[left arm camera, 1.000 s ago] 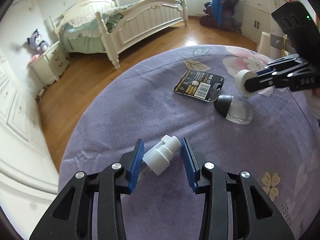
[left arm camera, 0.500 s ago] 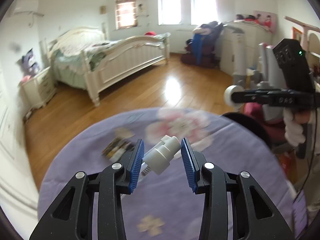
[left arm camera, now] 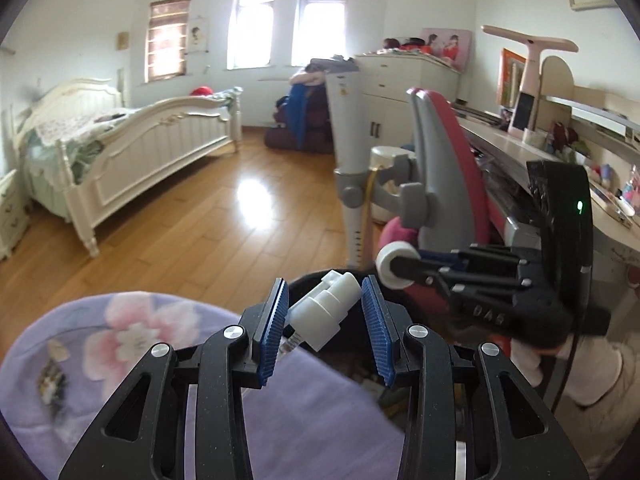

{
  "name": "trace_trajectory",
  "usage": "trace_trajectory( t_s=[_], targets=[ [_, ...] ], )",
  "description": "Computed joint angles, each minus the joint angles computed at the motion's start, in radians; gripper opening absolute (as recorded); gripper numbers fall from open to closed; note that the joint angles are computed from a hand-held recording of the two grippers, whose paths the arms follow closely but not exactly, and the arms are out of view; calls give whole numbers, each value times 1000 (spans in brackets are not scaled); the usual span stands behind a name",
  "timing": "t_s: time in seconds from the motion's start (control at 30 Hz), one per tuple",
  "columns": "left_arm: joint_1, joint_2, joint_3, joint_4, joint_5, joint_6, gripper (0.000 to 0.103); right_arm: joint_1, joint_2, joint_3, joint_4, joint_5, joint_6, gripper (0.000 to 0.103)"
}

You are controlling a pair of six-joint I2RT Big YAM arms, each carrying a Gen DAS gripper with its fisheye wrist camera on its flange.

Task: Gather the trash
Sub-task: 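Carry the spray pump and tape roll over the black bin and open both tools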

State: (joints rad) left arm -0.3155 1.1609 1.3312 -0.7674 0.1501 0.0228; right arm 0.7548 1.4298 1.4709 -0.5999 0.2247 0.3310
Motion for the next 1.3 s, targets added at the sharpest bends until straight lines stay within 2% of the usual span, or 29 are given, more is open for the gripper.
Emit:
trace_trajectory(
  t_s=[0.2, 0.33, 0.5, 1.03, 1.3],
  targets=[
    [-62, 106, 28, 24, 15, -47, 39, -18, -16, -67, 4, 82, -12, 15],
    [-81, 158, 49, 28, 5, -61, 39, -41, -20, -91, 15, 62, -5, 15],
    [-80, 175, 53, 24, 5, -64, 39, -62, -24, -115, 21, 41, -10, 15],
    [-86, 256, 133, 0, 21, -27, 39, -60, -3, -113, -5, 49, -8, 15],
    [-92, 281, 161, 12, 6, -31, 40, -53, 17, -89, -32, 72, 2, 15]
  ],
)
